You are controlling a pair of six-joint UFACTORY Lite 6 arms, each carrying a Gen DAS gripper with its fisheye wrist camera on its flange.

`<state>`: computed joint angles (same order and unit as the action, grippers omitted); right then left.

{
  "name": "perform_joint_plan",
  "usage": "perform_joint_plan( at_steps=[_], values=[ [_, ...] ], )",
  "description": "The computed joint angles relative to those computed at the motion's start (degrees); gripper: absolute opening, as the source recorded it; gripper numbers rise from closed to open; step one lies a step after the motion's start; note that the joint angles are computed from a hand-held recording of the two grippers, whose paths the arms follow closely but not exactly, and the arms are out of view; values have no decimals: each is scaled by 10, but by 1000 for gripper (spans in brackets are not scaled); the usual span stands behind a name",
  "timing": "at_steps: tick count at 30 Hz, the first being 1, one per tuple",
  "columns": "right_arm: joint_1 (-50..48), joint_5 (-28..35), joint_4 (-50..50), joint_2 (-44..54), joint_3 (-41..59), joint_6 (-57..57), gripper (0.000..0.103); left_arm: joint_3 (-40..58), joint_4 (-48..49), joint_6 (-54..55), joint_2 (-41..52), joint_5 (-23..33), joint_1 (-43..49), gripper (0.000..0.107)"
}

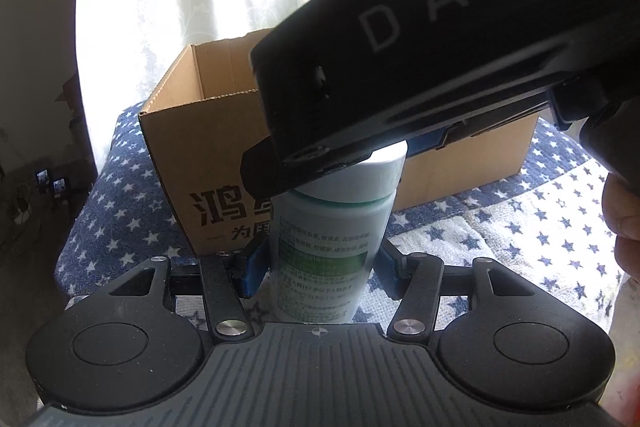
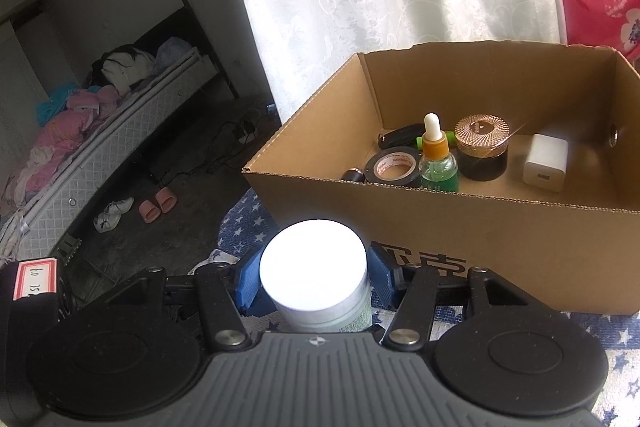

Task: Organize rigid objects
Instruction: 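Move the right gripper to the white-capped supplement bottle and grasp it, then lift the supplement bottle and carry it over the box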

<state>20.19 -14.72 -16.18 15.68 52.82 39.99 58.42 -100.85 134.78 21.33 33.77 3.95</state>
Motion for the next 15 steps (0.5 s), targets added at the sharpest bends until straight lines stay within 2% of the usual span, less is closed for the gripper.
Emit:
perform_joint_plan(
  at_steps=[5, 15],
  values=[
    [2, 0, 31, -7, -7, -37, 63, -6, -15, 19, 1, 2, 2, 54],
    [-17, -25, -38, 14, -5, 43, 59, 7, -16, 10, 14, -3, -5, 55]
  ],
)
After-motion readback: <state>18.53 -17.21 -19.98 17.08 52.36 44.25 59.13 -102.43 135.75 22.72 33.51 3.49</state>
